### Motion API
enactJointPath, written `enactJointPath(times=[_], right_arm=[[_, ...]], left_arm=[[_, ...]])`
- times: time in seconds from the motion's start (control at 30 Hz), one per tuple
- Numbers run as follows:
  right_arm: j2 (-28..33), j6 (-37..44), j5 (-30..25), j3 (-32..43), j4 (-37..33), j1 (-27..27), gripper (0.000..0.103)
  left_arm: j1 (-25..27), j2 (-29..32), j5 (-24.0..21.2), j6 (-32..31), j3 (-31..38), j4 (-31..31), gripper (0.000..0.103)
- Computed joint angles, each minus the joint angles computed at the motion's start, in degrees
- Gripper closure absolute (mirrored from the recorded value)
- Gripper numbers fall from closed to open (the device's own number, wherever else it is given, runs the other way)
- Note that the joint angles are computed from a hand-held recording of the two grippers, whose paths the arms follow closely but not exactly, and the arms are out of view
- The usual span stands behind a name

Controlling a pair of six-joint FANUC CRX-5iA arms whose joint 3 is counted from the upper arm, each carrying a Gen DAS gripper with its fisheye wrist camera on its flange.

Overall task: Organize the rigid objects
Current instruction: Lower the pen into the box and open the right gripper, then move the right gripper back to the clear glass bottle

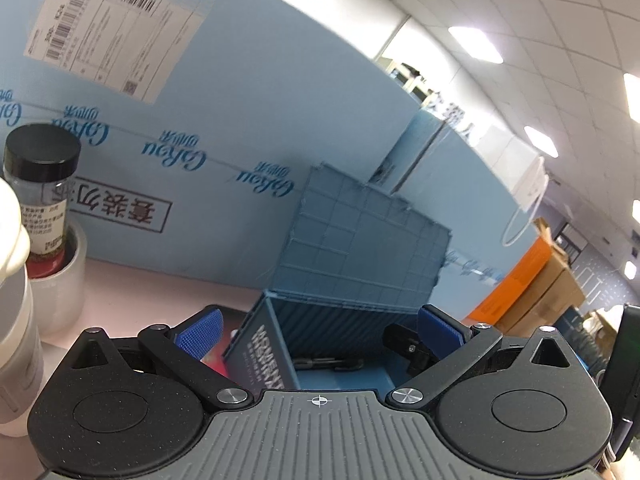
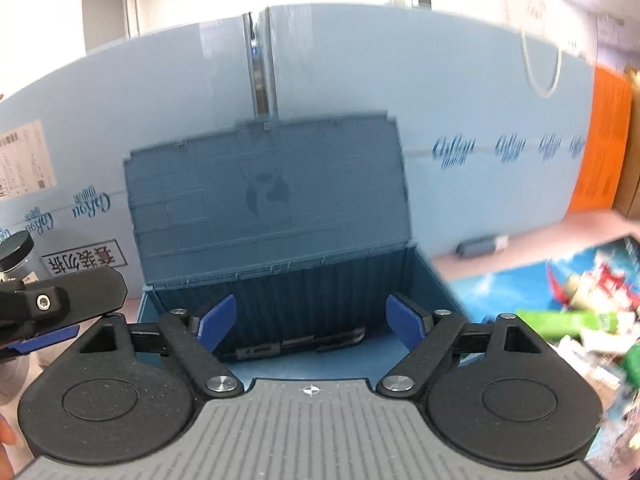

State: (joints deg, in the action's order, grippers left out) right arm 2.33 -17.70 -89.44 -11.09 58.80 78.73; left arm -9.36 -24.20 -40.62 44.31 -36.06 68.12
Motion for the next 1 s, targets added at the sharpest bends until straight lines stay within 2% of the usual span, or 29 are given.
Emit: enactJointPath(times=[0.23, 0.4, 0.63, 0.9, 1.0], right_arm=[[-2.54, -0.42, -3.08, -2.66, 3.54, 3.04, 0.017], [-4.63, -3.16, -6.29, -4.82, 4.95, 5.46, 0.017], [-7.79, -8.2, -10.51, -8.6, 6.33, 9.09, 0.016], [-9.73, -11.71, -15.7, -12.16, 7.91, 13.37, 0.014], [-11.89, -13.14, -14.94, -15.78, 10.91, 14.8, 0.011]], left_arm=[[-2.55, 0.6, -2.1, -3.66, -0.68, 7.56, 0.0], [-5.69, -0.31, -0.14, -5.69, -1.11, 8.88, 0.0], [-8.8, -2.0, 2.71, -8.02, -1.65, 8.87, 0.0], [-10.68, -2.97, 5.46, -6.99, -1.59, 6.11, 0.0], [-11.86, -3.15, 6.62, -7.46, -1.66, 5.94, 0.0]])
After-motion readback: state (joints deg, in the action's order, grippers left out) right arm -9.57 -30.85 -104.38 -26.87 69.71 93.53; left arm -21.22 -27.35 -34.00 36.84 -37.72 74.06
